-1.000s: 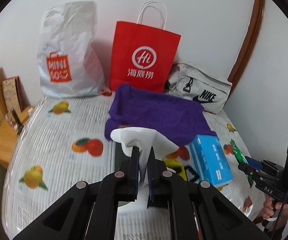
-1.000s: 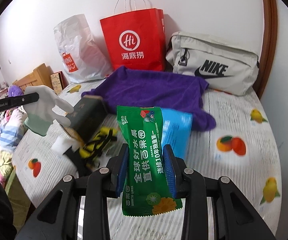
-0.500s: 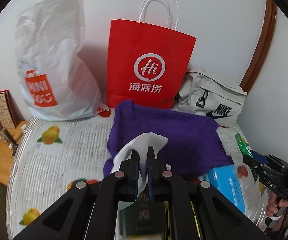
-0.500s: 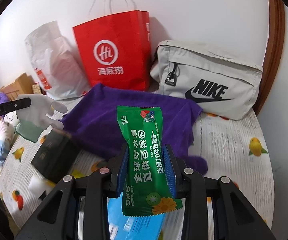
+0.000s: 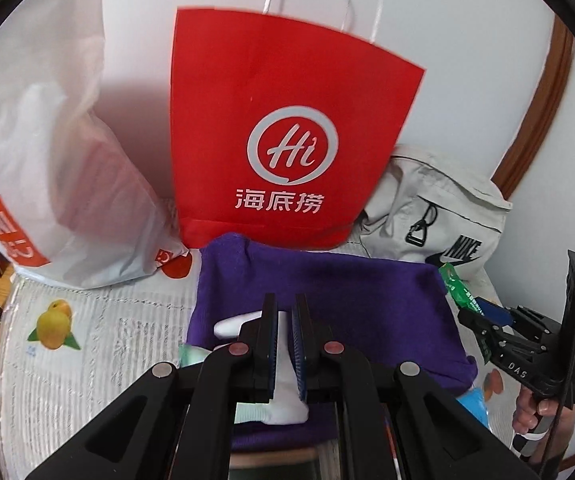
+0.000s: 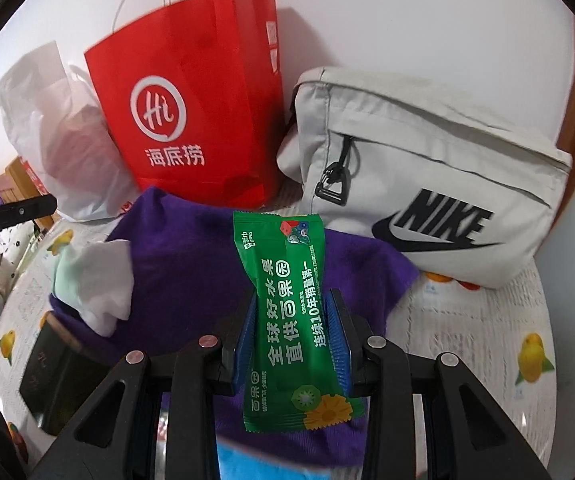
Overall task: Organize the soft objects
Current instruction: 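Carry the packet onto the purple towel and open the right tool while the left tool drops the cloth there, then move both tools back toward the remaining items beside the tin box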
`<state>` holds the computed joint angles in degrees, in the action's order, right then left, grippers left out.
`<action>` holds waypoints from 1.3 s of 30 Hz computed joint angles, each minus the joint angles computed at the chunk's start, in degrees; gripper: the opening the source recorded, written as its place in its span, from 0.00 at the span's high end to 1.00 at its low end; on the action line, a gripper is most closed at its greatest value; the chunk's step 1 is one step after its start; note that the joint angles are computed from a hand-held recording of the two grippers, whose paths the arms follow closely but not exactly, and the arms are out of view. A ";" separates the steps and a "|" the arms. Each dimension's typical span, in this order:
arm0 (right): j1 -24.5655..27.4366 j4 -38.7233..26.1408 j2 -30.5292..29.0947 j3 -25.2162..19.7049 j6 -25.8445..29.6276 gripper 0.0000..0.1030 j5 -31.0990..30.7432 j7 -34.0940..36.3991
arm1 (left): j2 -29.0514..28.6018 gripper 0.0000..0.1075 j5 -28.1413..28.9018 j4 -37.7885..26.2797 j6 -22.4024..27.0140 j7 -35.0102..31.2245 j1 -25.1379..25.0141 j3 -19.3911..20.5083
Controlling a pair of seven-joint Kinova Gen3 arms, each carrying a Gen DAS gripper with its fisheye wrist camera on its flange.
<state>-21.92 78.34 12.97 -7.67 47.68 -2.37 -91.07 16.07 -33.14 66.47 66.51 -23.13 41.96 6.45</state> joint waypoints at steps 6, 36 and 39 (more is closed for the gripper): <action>-0.40 -1.57 3.57 0.36 1.20 0.67 0.75 -0.24 | 1.43 0.93 2.44 1.05 -0.84 -0.88 -1.67 -0.56; 0.42 -8.52 8.71 0.49 11.48 0.26 -2.87 0.01 | 5.97 0.32 0.57 -9.98 14.61 -2.62 3.32 -3.34; -0.20 -6.75 6.02 0.70 10.20 0.26 -1.71 -0.59 | 4.03 0.32 -3.93 -7.99 13.98 0.14 6.25 -3.64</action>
